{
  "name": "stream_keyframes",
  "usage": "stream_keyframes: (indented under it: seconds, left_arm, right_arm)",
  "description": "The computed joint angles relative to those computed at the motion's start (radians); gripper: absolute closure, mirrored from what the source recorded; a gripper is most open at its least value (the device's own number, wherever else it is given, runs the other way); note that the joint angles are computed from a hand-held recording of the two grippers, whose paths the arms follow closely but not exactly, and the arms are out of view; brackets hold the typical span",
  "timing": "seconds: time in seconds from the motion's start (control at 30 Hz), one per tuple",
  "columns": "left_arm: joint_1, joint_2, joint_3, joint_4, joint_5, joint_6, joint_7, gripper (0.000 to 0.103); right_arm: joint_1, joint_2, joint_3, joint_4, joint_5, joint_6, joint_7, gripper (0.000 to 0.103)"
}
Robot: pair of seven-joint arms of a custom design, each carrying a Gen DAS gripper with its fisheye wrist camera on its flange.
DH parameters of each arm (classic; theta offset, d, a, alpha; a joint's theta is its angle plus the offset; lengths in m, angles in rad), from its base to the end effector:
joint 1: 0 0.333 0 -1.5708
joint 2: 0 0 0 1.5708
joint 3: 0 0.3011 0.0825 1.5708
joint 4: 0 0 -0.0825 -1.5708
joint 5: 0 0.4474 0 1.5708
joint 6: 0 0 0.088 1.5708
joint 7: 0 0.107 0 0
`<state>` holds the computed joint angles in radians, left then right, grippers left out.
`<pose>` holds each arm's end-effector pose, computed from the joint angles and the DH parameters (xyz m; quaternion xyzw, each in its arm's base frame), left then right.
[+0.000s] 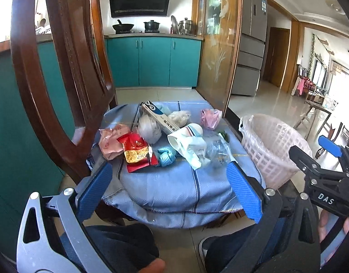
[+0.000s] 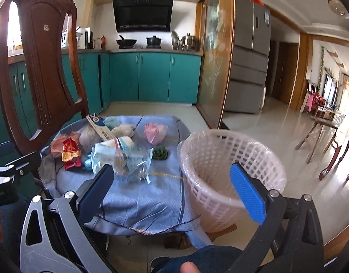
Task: Collect trash
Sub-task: 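Reach the left gripper to the clear plastic bag and close on it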
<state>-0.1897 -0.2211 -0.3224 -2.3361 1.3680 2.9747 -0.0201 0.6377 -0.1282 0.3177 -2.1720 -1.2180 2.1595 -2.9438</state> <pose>0.4465 -0.3312 0.4225 -0.5449 0.6862 -0.3881 0.2857 0.3700 0.4628 0.4367 -0.5697 0.6444 -0.4055 0.3095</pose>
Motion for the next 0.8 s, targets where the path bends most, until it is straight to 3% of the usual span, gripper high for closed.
stream_keyframes:
  seconds: [0.17,0.27,0.33,0.4,0.5,0.53,0.6,0.67,0.73,0.77,0.8]
  left_arm:
    - [-0.003,0.002,0.004,-0.006,-0.039,-0.019,0.035,0.003]
    - [0.008,0.006,0.011,-0.008,-0.032,0.007,0.023,0.017]
    - [0.013,0.037,0.029,0.016,-0.077,0.016,0.079,0.032]
    - [0.018,0.062,0.042,0.033,-0.110,0.028,0.115,0.040]
    - [0.027,0.124,0.056,0.086,-0.132,0.033,0.143,0.046]
    - [0.023,0.148,0.063,0.107,-0.158,0.032,0.173,0.048]
    - [0.009,0.227,0.078,0.174,-0.261,0.042,0.308,0.048]
    - [-0.002,0.298,0.084,0.229,-0.394,0.049,0.477,0.047]
    - [-0.018,0.352,0.098,0.270,-0.454,0.074,0.568,0.045]
    - [-0.010,0.384,0.092,0.286,-0.487,0.117,0.615,0.043]
    - [0.023,0.407,0.051,0.287,-0.590,0.141,0.721,0.041]
  right_arm:
    - [-0.011,0.027,-0.016,0.029,-0.037,0.050,-0.045,0.003]
    - [-0.027,0.048,-0.034,0.056,-0.076,0.108,-0.066,0.005]
    - [-0.042,0.070,-0.053,0.081,-0.085,0.157,-0.096,0.020]
    - [-0.056,0.096,-0.070,0.110,-0.101,0.184,-0.107,0.037]
    - [-0.092,0.154,-0.115,0.165,-0.049,0.335,-0.182,0.053]
    - [-0.111,0.178,-0.135,0.180,-0.021,0.431,-0.205,0.056]
    - [-0.129,0.233,-0.159,0.212,0.027,0.528,-0.241,0.060]
    - [-0.130,0.273,-0.175,0.225,0.049,0.570,-0.256,0.060]
    - [-0.133,0.295,-0.178,0.218,0.148,0.580,-0.332,0.060]
    - [-0.135,0.298,-0.180,0.208,0.201,0.575,-0.368,0.060]
    - [-0.132,0.292,-0.191,0.192,0.200,0.584,-0.353,0.060]
